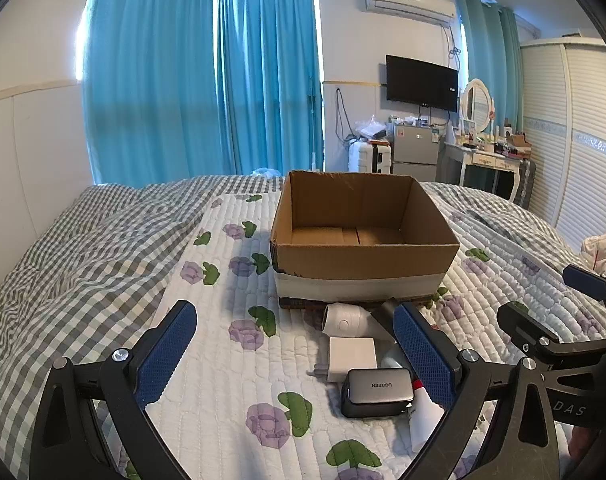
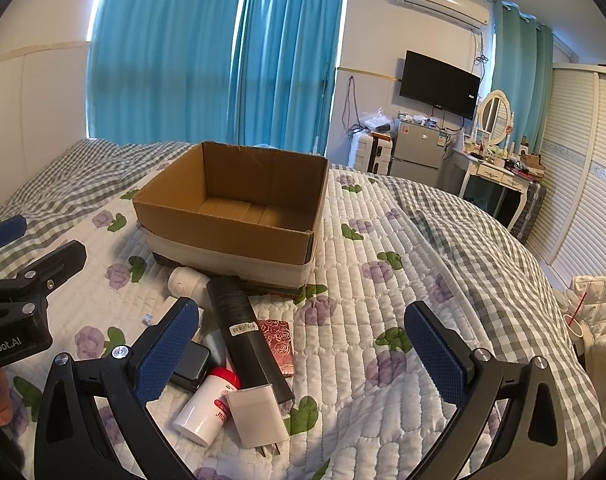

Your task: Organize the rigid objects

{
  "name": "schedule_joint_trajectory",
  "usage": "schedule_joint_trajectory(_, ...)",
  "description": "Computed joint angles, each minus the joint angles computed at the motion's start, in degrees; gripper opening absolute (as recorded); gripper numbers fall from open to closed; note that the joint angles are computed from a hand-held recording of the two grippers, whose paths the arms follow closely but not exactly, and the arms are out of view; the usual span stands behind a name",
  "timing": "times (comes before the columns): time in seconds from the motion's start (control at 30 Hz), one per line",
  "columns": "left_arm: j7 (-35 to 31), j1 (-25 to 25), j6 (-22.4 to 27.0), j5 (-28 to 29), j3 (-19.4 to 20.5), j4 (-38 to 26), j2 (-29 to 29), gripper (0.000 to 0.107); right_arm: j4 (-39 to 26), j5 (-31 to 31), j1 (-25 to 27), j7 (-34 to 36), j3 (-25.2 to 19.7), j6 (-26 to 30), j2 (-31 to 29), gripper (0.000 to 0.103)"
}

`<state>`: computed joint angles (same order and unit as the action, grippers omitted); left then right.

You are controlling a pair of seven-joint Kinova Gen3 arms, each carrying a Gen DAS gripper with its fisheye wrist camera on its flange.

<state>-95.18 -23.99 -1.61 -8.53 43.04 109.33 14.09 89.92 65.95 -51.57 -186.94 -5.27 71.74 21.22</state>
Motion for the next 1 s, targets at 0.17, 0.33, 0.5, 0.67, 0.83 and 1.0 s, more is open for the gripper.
schedule_joint_trajectory(0.17, 0.09, 0.11, -0.02, -0.15, -0.12, 0.05, 0.05, 0.101, -0.39, -0.43, 0.16, 0.62, -0.01, -0.03, 0.01, 0.103)
schedule_joint_trajectory(0.33, -0.25, 2.12, 0.49, 0.48, -2.26, -0.25, -0.13, 0.101, -0.48, -0.62, 0.25, 0.97, 0.02, -0.17, 0.07, 0.103)
schedule_joint_trajectory(0.5, -0.54, 1.97, 0.49, 1.13, -2.17, -0.25, -0.15, 0.101, -0.81, -0.89, 0.29, 1.63, 0.11, -0.33, 0.21, 0.103)
schedule_joint_trajectory(0.67, -0.86, 1.75, 0.53, 1.54, -1.99, -0.24, -0.14, 0.101, -0.91, -1.07, 0.27, 1.87, 0.25, -0.52, 0.25, 0.103)
schedule_joint_trajectory(0.83, -1.1, 1.75, 0.5, 1.8, -2.02, -0.22, -0.16, 0.101, -1.02, -1.23, 0.32, 2.11, 0.35, -0.69, 0.29, 0.103)
schedule_joint_trajectory(1.0, -1.26, 1.57, 0.49, 1.82, -1.8, -0.24, -0.12, 0.101, -0.97, -1.23, 0.28, 2.06, 0.41, -0.76, 0.29, 0.103)
